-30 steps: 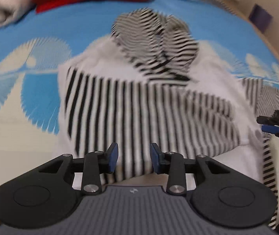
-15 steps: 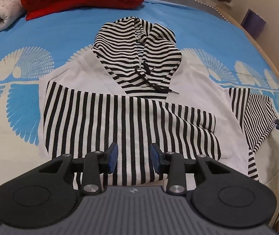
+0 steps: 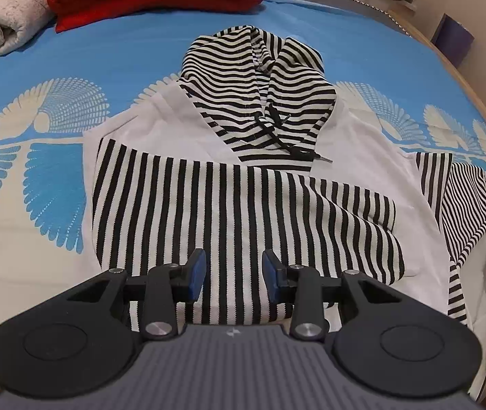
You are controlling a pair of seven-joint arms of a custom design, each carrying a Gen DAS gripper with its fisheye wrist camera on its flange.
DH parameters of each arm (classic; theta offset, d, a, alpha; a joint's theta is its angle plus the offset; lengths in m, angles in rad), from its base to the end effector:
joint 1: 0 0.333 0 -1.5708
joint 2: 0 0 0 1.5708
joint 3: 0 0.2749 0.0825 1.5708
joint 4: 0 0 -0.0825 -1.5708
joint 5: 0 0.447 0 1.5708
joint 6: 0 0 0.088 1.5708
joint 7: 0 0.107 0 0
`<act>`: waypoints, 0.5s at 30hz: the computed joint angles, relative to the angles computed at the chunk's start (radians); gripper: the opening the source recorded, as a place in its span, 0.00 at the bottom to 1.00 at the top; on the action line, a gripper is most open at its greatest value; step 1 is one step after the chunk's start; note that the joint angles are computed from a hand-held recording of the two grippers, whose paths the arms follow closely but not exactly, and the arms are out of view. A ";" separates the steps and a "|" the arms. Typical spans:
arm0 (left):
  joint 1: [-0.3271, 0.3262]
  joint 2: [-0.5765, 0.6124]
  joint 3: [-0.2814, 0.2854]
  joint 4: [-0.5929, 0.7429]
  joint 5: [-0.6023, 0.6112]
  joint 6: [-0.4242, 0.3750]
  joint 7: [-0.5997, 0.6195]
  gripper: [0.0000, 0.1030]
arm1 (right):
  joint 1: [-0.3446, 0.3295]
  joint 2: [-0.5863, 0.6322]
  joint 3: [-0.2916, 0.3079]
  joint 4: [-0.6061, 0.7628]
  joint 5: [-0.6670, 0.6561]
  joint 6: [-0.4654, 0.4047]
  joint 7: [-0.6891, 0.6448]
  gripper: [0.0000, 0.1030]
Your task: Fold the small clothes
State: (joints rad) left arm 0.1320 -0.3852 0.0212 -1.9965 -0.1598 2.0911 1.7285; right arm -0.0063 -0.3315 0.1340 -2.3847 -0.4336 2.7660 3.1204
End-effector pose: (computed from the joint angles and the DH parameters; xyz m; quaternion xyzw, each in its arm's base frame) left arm 0.5451 0.0778 0.6294 -0.6987 0.6703 -0.2047 0.1437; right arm 0.5510 0.0902 0.4562 -0.2317 0.8982 -0.1465 0.3436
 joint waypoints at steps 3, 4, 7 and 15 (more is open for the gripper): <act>-0.001 0.004 0.000 0.006 -0.001 -0.002 -0.004 0.39 | -0.024 -0.026 0.020 -0.023 -0.021 -0.007 0.067 0.03; -0.001 0.005 0.000 0.007 -0.002 -0.003 -0.006 0.39 | -0.044 -0.047 0.048 -0.026 -0.057 -0.046 0.116 0.03; -0.002 0.006 0.000 0.008 -0.005 -0.002 -0.006 0.39 | -0.048 -0.084 0.092 -0.004 -0.115 -0.235 0.224 0.03; 0.001 0.005 0.000 0.008 0.004 0.001 -0.008 0.39 | 0.002 -0.071 0.018 -0.011 -0.090 -0.232 0.250 0.10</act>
State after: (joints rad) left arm 0.1326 -0.3800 0.0210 -1.9889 -0.1555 2.0919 1.7203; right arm -0.0039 -0.4029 0.1522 -2.3953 -0.5241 2.5342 3.3700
